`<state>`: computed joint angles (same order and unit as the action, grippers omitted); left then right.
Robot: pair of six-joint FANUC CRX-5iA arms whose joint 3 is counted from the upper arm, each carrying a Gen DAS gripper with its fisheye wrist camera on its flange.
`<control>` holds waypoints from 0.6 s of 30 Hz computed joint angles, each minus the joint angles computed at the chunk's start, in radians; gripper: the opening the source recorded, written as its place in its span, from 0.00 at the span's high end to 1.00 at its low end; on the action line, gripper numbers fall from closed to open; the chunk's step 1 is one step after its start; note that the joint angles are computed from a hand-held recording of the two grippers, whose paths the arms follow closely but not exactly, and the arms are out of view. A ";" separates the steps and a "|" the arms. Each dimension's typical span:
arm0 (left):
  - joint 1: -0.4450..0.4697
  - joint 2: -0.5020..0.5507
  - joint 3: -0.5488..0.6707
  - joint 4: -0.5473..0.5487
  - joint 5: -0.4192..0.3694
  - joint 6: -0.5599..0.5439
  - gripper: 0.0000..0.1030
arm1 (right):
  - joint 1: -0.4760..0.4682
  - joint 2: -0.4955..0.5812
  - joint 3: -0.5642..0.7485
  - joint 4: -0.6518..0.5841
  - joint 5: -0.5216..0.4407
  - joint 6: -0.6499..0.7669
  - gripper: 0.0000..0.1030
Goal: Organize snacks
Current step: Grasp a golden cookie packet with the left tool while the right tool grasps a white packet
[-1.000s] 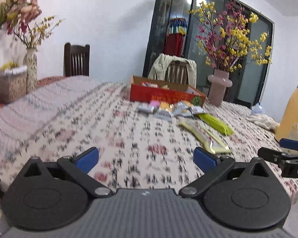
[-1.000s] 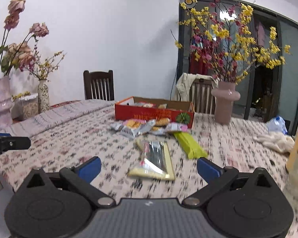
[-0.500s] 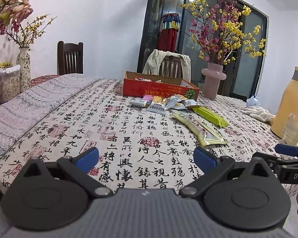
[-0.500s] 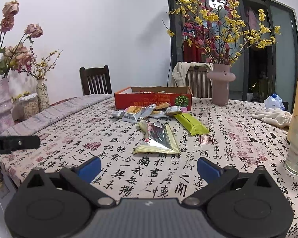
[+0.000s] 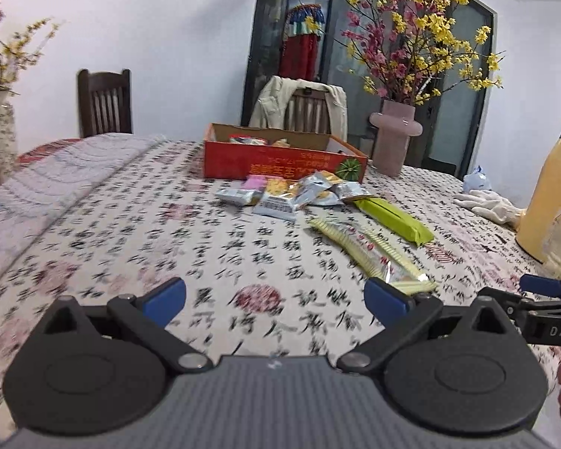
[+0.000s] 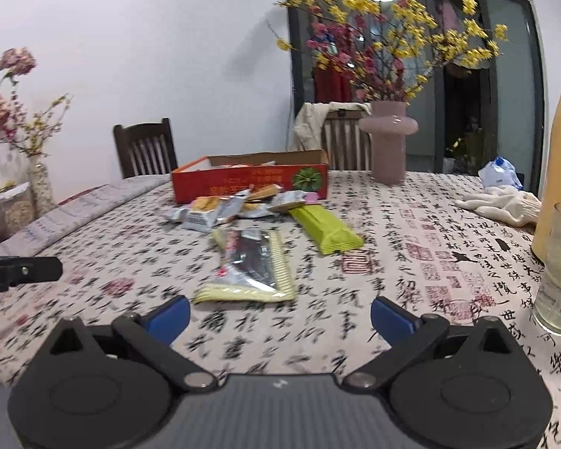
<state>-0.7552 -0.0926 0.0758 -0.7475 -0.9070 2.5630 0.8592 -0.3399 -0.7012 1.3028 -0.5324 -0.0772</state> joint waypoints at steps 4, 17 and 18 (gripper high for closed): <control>0.066 0.050 0.038 0.085 0.058 -0.092 0.00 | -0.063 0.051 0.046 -0.040 0.041 0.051 0.02; 0.278 0.282 0.247 0.404 0.166 -0.551 0.17 | -0.194 0.272 0.318 -0.297 0.206 0.445 0.28; 0.295 0.310 0.275 0.435 0.156 -0.587 0.22 | -0.192 0.288 0.342 -0.336 0.207 0.489 0.29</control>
<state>-0.4602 0.2175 0.3508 -0.3128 -0.7506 1.9757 0.6668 -0.0520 -0.3592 0.9667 -0.3251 0.4119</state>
